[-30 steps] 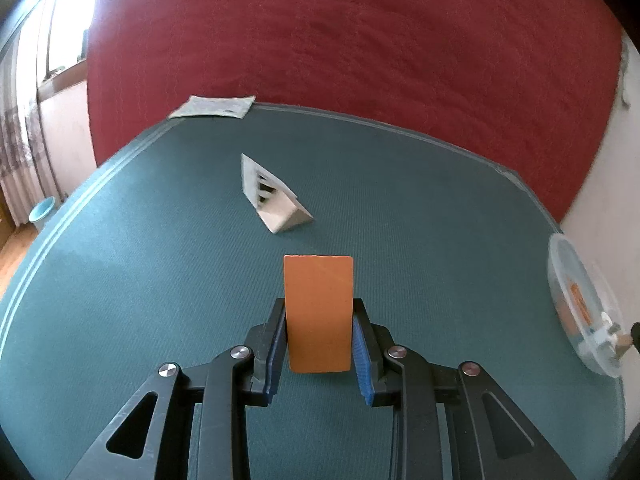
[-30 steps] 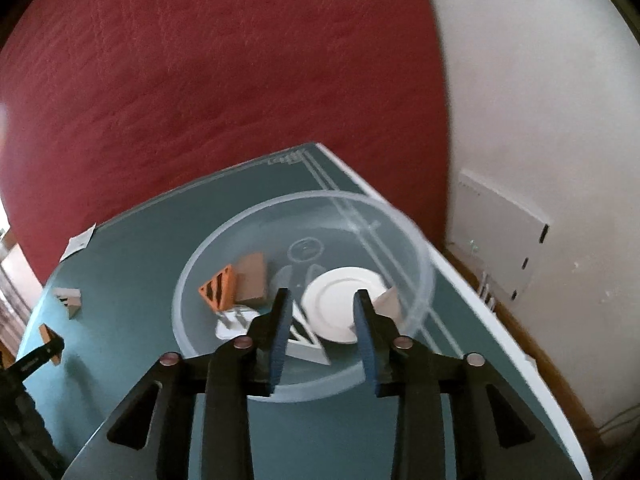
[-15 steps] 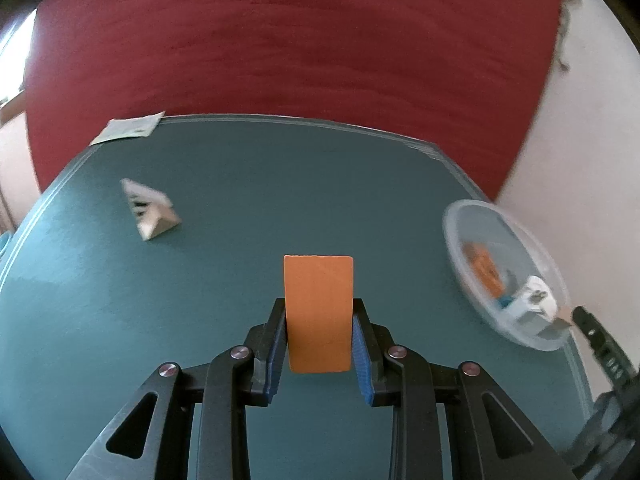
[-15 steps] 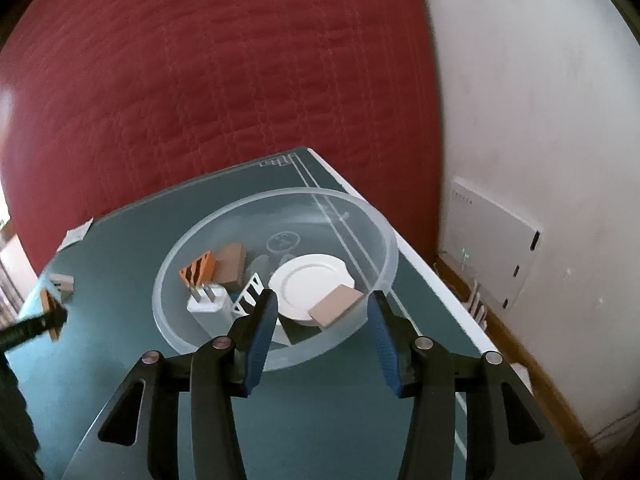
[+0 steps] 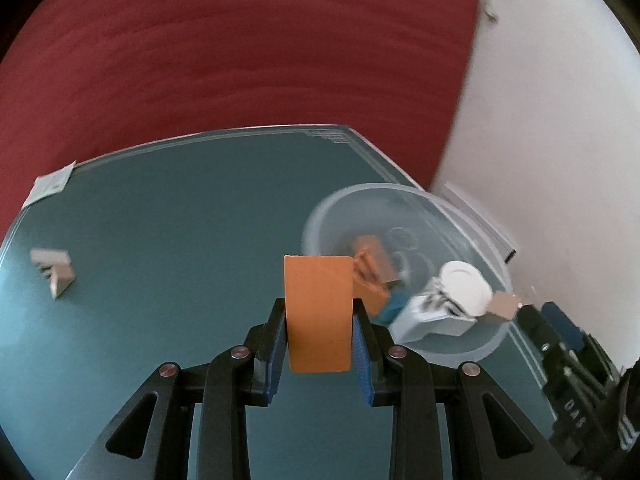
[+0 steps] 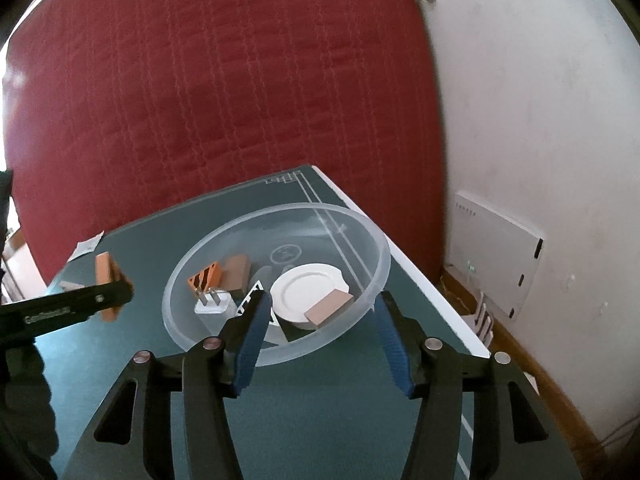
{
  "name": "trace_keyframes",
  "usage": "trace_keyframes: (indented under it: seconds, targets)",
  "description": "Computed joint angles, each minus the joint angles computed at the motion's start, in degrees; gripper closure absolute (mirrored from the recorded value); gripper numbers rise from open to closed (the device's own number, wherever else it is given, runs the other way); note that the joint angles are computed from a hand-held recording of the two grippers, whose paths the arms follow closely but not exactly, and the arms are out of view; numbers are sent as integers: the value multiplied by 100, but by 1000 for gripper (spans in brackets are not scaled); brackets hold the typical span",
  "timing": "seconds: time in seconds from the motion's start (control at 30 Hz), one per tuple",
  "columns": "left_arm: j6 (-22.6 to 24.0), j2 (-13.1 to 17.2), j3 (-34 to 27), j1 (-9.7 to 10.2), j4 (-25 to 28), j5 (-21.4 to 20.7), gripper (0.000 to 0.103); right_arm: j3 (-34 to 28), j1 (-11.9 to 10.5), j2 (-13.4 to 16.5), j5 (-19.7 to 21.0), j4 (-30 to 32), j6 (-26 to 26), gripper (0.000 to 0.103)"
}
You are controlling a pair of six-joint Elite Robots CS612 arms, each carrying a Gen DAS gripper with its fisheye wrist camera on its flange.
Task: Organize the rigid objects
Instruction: 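Open both grippers over the bowl, dropping the tan bar and orange block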
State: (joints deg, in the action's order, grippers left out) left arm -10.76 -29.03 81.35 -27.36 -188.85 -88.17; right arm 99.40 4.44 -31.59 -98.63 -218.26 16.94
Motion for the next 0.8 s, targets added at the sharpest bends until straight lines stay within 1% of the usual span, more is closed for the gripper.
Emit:
trace_keyframes:
  seconds: [0.13, 0.2, 0.23, 0.27, 0.37, 0.53, 0.6, 0.63, 0.67, 0.8]
  targets:
    - [226, 81, -194, -115, 88, -18, 71, 35, -51, -9, 125, -7, 121, 47]
    - [276, 136, -294, -158, 126, 61, 61, 44, -63, -6, 178, -26, 132, 47]
    - [264, 170, -346, -173, 150, 120, 48, 49, -69, -4, 201, -45, 128, 47]
    - [213, 196, -382, -185, 173, 196, 44, 53, -74, -2, 217, -66, 124, 47]
    - [92, 220, -419, -167, 297, 167, 44, 77, -100, 5, 277, -126, 140, 47]
    - [-4, 227, -397, -158, 390, 266, 44, 92, -131, 2, 388, -104, 220, 47]
    - [-75, 228, -390, -161, 408, 314, 43, 100, -138, -2, 413, -107, 236, 47]
    - [-92, 227, -377, -164, 402, 341, 41, 103, -140, -3, 418, -110, 242, 47]
    - [-100, 237, -386, -175, 406, 383, 39, 107, -137, -9, 416, -108, 245, 47]
    - [-28, 304, -482, -204, 450, 470, 38, 107, -138, -11, 420, -101, 250, 46]
